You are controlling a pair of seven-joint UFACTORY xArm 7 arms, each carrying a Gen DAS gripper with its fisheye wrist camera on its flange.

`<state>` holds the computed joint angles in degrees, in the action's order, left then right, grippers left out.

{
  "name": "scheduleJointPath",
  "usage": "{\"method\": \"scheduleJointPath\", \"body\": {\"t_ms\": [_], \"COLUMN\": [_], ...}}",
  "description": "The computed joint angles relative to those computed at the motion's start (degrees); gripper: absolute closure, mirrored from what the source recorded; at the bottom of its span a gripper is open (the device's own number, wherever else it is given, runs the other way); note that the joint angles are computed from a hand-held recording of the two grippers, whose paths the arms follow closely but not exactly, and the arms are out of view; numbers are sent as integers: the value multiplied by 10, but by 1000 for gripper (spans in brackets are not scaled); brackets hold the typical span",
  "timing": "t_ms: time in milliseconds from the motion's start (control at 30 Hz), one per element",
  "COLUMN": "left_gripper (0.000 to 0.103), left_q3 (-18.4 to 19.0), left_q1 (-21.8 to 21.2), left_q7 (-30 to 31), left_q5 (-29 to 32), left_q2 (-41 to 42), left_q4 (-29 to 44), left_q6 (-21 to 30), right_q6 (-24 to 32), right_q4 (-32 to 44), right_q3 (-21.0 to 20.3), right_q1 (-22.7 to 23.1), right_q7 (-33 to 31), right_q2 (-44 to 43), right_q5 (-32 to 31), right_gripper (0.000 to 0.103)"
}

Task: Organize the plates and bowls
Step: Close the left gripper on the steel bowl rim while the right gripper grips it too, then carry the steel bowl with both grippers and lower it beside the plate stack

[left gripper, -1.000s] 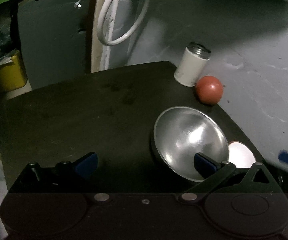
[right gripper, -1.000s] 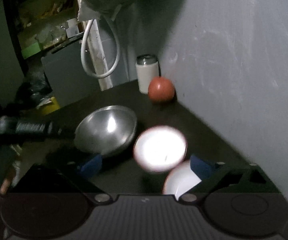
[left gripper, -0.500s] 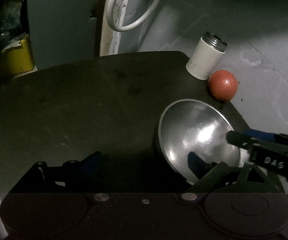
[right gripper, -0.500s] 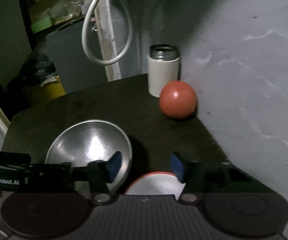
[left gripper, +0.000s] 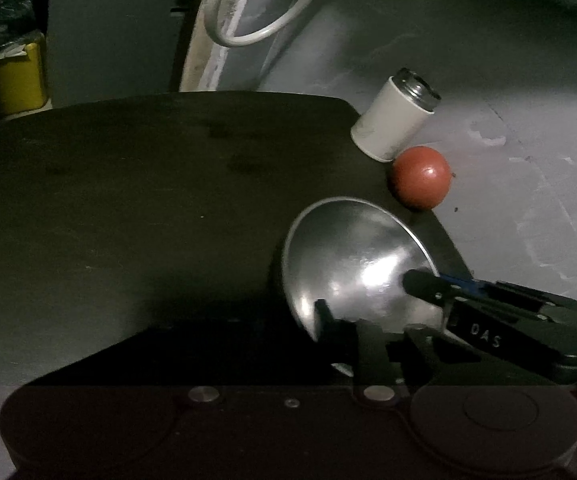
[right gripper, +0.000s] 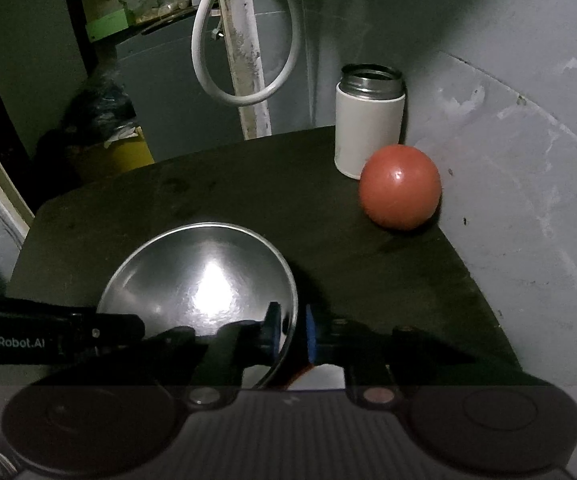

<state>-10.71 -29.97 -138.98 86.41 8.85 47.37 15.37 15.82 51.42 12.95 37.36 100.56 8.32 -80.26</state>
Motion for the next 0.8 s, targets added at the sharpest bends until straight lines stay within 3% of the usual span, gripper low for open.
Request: {"method": "scheduleJointPath", "body": {"t_ms": [100, 233, 533, 700, 800], "left_gripper": [83, 84, 84, 84, 84], "left_q3": [-1, -6, -54, -91, -112], "left_q1": [-2, -5, -17, -34, -50], "left_q7": [3, -32, -7, 16, 44], "left_q5": [-10, 7, -66, -135, -185], "left_q2": [-1, -26, -119, -144, -144], "left_q4": [-1, -18, -71, -83, -79], "left_q6": [6, 13, 38, 49, 57], "right_q6": [0, -17, -46, -78, -104], "right_q4": [1, -6, -73, -157, -224], "right_q3": [0, -1, 31, 57, 64], "right_q1": [0, -2, -21, -36, -35], "right_q7": [-4, 48, 127, 133, 110], "right_q2": [0, -12, -107, -194, -258], "right_q5": [1, -40, -73, -32, 34], "right_gripper": [94, 94, 94, 93, 93]}}
